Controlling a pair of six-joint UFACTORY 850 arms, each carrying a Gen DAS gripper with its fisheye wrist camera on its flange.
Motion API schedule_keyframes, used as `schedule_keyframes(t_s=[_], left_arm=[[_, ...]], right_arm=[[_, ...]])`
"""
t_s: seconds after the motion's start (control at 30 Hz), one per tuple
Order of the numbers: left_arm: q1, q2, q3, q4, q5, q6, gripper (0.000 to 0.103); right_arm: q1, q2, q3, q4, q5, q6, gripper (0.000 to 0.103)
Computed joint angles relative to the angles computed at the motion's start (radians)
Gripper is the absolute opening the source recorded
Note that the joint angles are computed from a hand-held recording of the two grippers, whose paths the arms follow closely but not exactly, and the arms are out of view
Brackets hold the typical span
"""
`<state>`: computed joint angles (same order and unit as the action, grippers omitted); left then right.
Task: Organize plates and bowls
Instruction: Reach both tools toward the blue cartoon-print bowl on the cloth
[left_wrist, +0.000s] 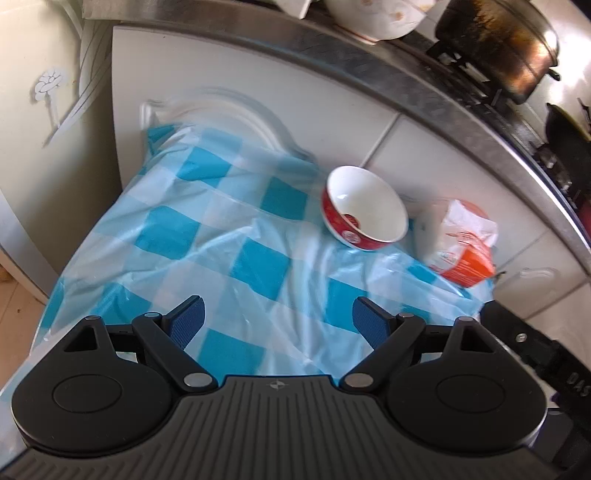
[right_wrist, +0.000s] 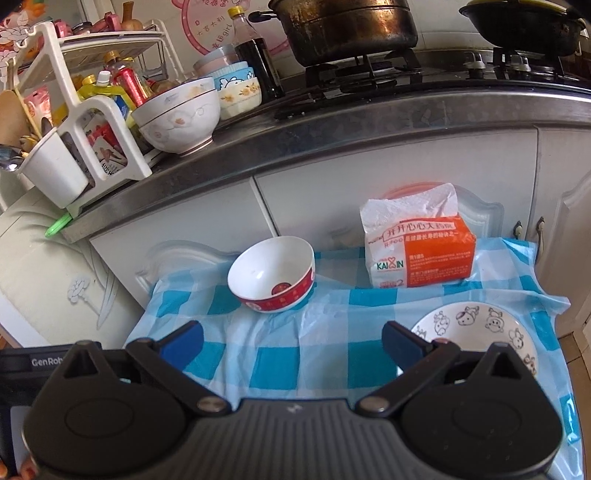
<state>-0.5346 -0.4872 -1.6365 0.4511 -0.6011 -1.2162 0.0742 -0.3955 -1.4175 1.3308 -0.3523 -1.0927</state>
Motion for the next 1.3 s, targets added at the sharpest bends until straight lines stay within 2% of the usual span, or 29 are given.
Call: schedule_keyframes(t_s=[0.27,0.5,0.63,0.93,1.07,1.13,1.3], left_arm=[[0.02,-0.068,-0.063,-0.002,0.005,0.03,0.103],[0.047,-0.138,-0.141,-0.033,0.061,0.058,0.103],[0.053,-0.195,-0.21,-0.015,0.07,0.055,0.103],[0.065,-0.324,-0.375,-0.041,0.056,0.129,0.103],[0.071,-0.378,-0.448,-0.072,0.034,0.162,0.102],[0.073,-0.399,-0.478,-0.079,0.022,0.188,0.101],[0.074,-0.447,-0.537,-0.088,-0.005,0.246,0.099]], right_arm=[[0.007,-0.072,-0.073,-0.03,0.028,0.042,0.102],[-0.011,-0.158,-0.169,0.046,-0.053,0.091,0.102],[-0.012,-0.185,-0.2,0.123,-0.046,0.068,0.102],[-0.034,-0.242,-0.276,0.207,-0.036,0.047,0.101],[-0.042,-0.289,-0.336,0.156,-0.087,0.123,0.092],[-0.04,-0.304,-0.354,0.13,-0.098,0.16,0.091],[-0.045,-0.287,-0.323,0.144,-0.034,0.139,0.091]])
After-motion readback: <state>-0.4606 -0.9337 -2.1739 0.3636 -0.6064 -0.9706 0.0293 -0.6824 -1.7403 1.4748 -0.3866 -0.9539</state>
